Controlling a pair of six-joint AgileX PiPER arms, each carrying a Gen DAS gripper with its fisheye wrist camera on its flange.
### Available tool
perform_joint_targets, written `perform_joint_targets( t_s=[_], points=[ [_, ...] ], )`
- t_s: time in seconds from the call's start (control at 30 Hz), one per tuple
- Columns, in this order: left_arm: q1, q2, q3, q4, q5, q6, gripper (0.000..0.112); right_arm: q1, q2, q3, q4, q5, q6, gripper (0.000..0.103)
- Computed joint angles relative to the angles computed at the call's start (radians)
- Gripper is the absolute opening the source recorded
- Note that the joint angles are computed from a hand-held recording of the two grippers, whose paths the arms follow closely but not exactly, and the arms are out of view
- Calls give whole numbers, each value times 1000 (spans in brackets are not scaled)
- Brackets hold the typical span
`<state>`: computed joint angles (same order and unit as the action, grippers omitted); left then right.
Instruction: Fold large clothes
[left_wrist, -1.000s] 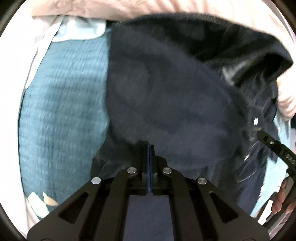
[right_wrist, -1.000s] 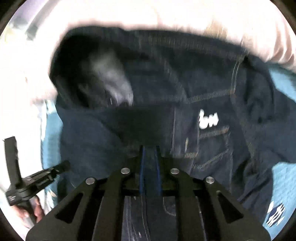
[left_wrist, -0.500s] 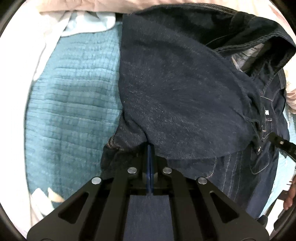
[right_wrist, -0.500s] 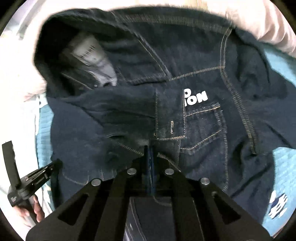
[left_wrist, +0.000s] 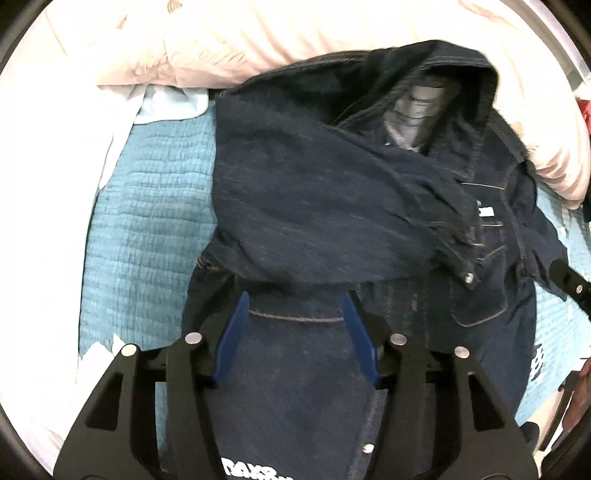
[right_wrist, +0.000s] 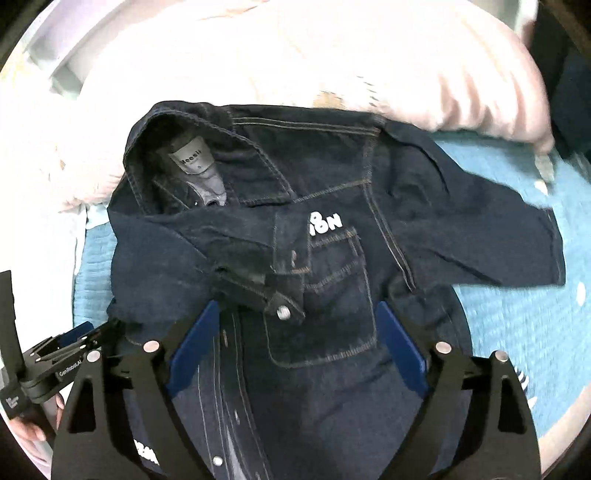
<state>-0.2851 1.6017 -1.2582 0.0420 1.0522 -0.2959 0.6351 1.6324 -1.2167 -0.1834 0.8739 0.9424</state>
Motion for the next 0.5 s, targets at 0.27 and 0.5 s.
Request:
perform_joint_targets(
  t_s=[0.27,0.5],
  points=[
    [-152,-123,65,39,27,-131,60,29,-188,119,-26,80,62,85],
    [-320,-152,38,46,43,-243,60,34,-374,230,-70,163,90,86]
  ],
)
